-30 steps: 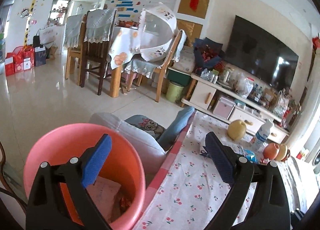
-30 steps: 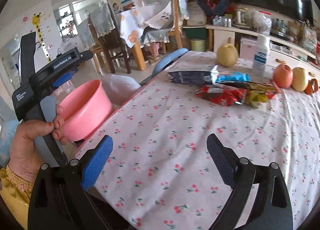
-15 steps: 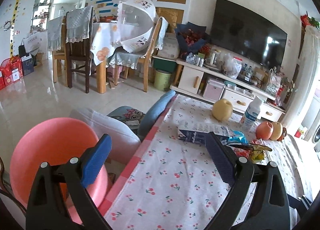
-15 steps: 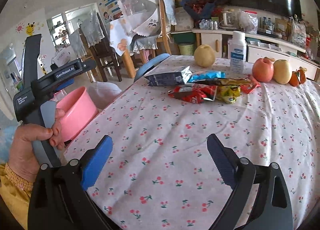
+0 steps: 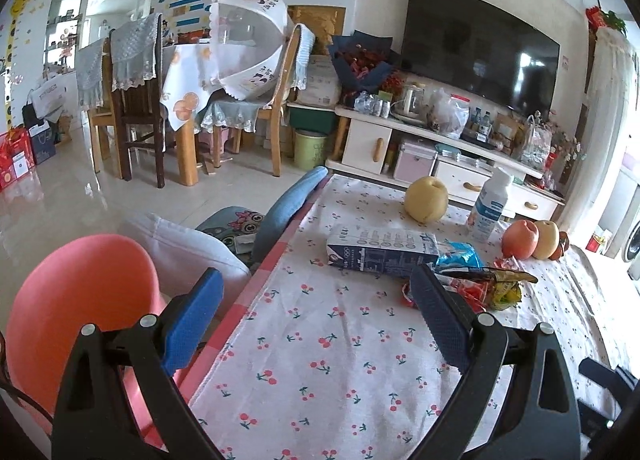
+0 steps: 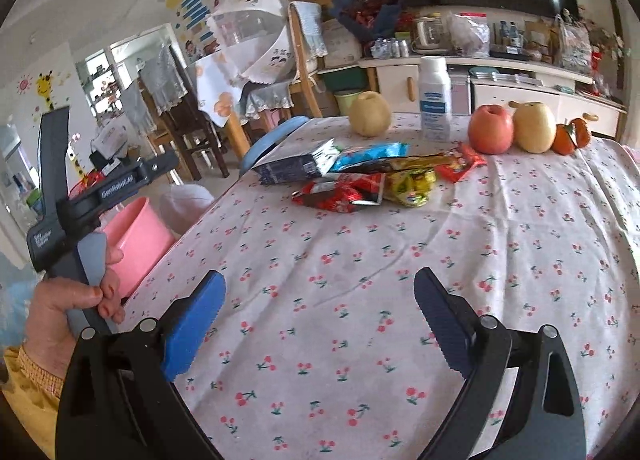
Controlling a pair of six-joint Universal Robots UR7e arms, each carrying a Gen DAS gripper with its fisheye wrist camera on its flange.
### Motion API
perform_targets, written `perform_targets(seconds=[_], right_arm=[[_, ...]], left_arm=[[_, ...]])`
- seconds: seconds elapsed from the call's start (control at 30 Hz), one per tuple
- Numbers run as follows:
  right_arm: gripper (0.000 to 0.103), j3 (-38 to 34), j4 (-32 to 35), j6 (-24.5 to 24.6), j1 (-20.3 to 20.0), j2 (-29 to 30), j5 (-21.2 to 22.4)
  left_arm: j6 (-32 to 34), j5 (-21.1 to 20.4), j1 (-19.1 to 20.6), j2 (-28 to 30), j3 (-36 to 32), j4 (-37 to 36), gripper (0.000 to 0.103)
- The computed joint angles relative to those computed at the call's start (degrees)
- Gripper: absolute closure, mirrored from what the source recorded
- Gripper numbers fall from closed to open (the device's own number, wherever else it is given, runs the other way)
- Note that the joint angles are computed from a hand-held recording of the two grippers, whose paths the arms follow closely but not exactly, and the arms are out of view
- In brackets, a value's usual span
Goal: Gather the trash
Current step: 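Move both tools back over the table toward the milk carton and wrappers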
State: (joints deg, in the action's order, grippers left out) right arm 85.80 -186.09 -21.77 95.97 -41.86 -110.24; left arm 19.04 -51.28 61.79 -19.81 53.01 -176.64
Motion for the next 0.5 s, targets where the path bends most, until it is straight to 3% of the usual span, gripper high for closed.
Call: perform_targets(seconds=[0.37,0.5], right_arm=[[0.009,-0.28,-0.11,2.27,-2.18,-2.59,-0.9],[0.009,-2.02,1.1,2.5,-3.32,-2.72,-1.6]], left_arm=[[0.82,-1.99,-0.3,3.8,-5.59,5.75,0.008],[-2.78,-3.35,0.22,6.12,-10.83,11.02,0.008]])
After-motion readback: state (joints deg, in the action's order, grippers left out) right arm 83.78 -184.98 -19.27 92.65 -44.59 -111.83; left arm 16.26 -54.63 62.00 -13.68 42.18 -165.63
